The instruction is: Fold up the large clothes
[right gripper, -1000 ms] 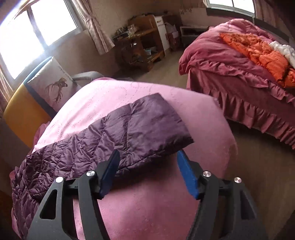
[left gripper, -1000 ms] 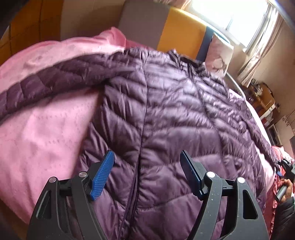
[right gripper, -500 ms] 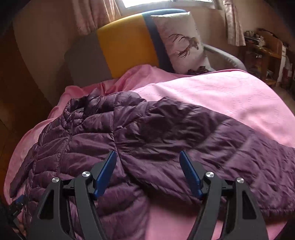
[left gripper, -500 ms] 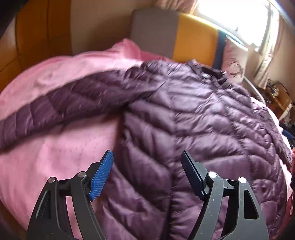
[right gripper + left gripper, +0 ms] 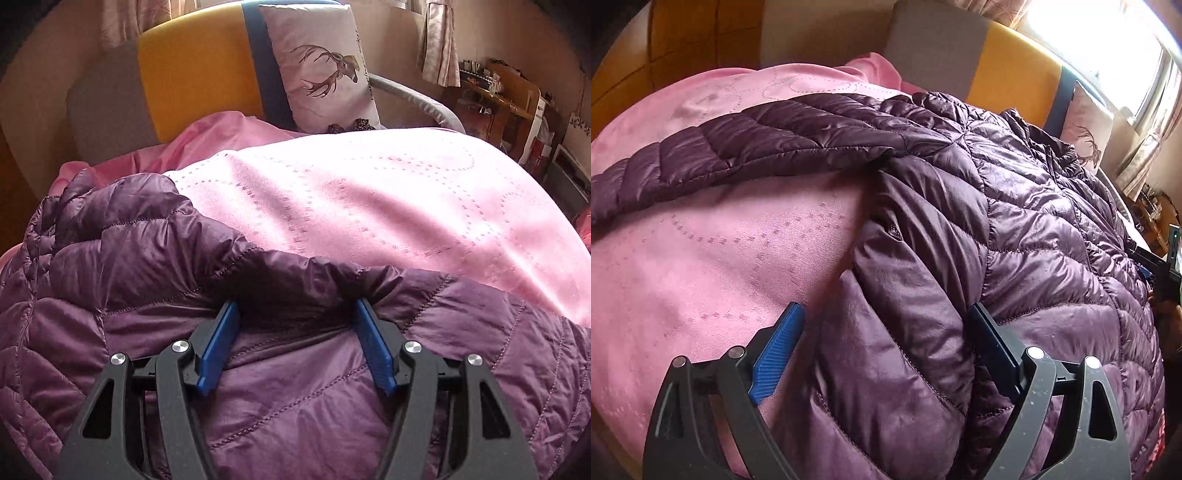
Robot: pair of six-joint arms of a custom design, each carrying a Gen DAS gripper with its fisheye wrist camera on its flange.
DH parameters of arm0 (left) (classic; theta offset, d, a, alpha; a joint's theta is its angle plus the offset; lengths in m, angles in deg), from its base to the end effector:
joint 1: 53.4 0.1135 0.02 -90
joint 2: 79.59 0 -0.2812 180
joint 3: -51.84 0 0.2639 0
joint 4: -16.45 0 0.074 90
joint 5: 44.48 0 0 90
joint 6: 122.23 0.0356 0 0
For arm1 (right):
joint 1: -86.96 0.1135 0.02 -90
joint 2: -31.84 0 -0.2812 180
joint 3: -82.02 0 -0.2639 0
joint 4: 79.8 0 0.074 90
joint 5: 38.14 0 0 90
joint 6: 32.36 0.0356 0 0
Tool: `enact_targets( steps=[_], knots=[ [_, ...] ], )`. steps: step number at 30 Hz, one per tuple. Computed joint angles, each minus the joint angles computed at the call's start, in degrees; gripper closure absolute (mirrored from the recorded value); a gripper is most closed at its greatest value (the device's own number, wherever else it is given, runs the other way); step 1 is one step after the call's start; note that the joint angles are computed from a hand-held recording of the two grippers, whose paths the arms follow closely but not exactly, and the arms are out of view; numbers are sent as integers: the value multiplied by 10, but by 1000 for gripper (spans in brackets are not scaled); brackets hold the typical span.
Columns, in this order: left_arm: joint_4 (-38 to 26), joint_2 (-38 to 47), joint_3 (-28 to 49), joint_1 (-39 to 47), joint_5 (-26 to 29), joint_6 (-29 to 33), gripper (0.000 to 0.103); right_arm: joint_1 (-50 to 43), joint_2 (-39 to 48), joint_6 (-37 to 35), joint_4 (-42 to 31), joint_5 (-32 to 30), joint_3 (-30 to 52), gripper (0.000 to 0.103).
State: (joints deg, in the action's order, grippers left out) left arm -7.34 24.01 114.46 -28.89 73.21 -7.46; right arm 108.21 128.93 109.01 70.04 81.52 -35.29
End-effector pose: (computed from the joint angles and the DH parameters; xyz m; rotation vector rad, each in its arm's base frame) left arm 0.3074 0.1220 0.1183 0.1452 2.5273 -0.3304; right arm 0.3023 0.0987 0.1487 0.7873 2.3556 -0.1976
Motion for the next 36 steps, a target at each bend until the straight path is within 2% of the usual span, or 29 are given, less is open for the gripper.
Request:
enact_targets(
  steps=[2, 3, 8, 12, 14, 18, 22, 23, 27, 31, 33, 34, 36],
  knots=[
    [-27, -11, 8, 8, 3, 3, 14, 46, -39, 4, -14, 43, -11, 28],
    [-34, -23, 5, 18, 5, 7, 14, 69, -61, -3, -9, 44, -22, 28],
    [-76, -62, 0, 76, 13, 50, 14, 209, -100, -49, 36, -37, -41, 27],
    [-100, -66, -8, 103, -2, 99, 25, 332, -64, -23, 78, -82, -27, 29],
    [-95, -71, -21, 111, -13, 117, 25, 389, -41, 4, 81, -78, -17, 28],
    [-86, -85, -49, 133, -20, 164, 27, 491, -11, 89, 34, -9, -1, 28],
    [-85, -87, -57, 139, -25, 190, 29, 536, -12, 149, -3, 26, -11, 29],
    [-86, -88, -59, 140, -26, 198, 30, 549, -7, 171, -36, 30, -1, 28],
    [-110, -86, -51, 154, -21, 224, 34, 578, -13, 205, -92, 43, 1, 28],
    [-137, -82, -44, 178, -11, 252, 34, 577, -40, 228, -137, 24, 3, 28],
    [-150, -83, -33, 182, -5, 254, 34, 573, -106, 285, -144, 35, -38, 29],
    [-159, -83, -27, 185, 1, 255, 34, 582, -145, 345, -167, 63, -60, 28],
    [-189, -88, -9, 194, 28, 256, 32, 615, -236, 539, -271, 125, -107, 27]
  ],
)
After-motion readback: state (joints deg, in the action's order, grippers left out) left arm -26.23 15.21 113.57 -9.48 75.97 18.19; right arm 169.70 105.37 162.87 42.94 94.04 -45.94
